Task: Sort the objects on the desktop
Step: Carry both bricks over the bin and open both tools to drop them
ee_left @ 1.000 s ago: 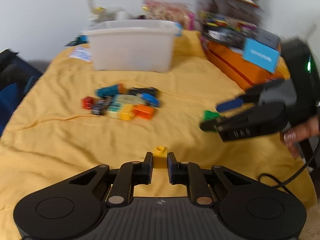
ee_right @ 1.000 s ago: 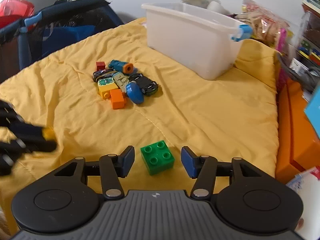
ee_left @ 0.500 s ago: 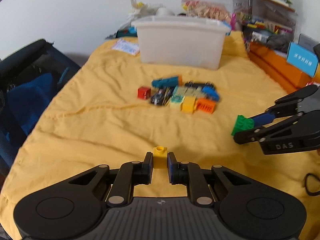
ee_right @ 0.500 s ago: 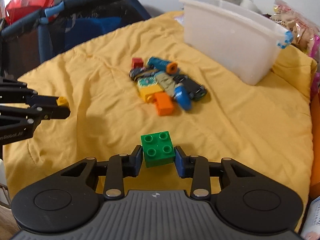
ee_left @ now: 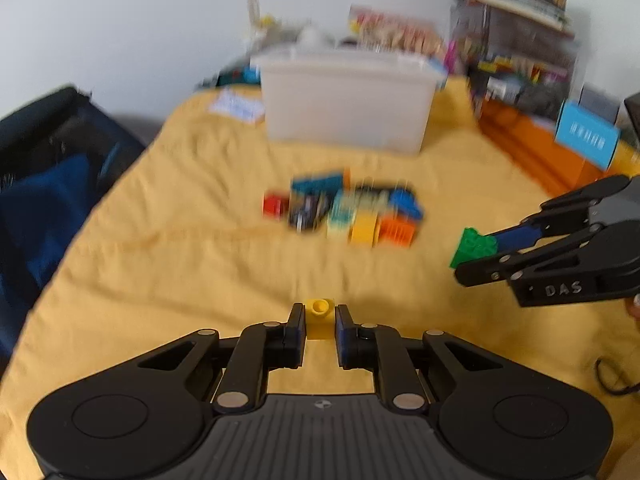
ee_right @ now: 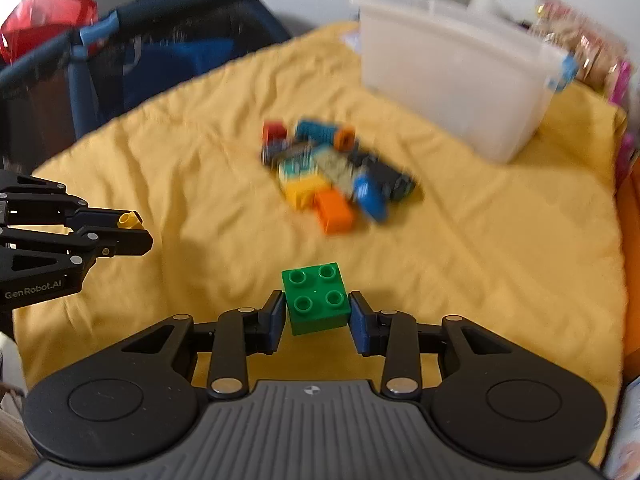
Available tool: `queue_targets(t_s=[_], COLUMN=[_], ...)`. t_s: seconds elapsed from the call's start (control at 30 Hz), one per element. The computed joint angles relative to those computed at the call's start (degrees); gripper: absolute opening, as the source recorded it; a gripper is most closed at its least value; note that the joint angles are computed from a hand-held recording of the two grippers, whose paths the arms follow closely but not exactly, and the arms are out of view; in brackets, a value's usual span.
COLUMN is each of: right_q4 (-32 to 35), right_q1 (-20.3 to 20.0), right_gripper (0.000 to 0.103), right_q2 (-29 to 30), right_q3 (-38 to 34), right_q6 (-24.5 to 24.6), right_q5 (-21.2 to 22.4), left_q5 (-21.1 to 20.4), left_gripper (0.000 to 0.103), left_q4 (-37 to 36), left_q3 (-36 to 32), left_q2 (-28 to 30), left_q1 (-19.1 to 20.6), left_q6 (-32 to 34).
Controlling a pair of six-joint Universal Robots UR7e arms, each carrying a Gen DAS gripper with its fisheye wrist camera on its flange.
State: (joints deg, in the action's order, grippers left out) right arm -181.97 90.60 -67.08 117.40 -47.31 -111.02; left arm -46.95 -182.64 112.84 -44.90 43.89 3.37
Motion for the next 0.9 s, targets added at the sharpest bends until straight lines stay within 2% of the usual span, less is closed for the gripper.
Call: queue_targets(t_s=[0.2, 0.43, 0.57, 0.7, 0.9], right_q4=[-0.69, -1.05, -1.95, -4.06, -7.81], right_q1=[0.40, -0.14, -0.02, 0.28, 1.48], right_gripper=[0.037, 0.038, 0.038, 0.038, 0.038], right_q2=[1.34, 2.04, 3.40, 5.94, 12.28], right_q3=[-2.38, -4.15, -7.60, -13.48, -26.02], right_q6=[0.80, 1.73, 1.02, 0.42, -1.63], right_q5=[-0.79, -1.34, -1.94, -1.70, 0.05], left_q5=[-1.86, -4.40, -6.80, -9.27, -14.14], left_gripper=[0.017, 0.017, 0.017, 0.017, 0.018], left_q4=[-2.95, -1.64, -0.21, 1.64, 9.58], left_q3=[-4.47, -10.95, -17.46, -28.10, -51.06], left_q2=[1.43, 4.05, 6.61, 10.90, 21.07], left_q1=[0.28, 2.06, 3.22, 4.19, 6.10], left_q6=[5.59, 9.94, 14.43, 20.85, 25.84])
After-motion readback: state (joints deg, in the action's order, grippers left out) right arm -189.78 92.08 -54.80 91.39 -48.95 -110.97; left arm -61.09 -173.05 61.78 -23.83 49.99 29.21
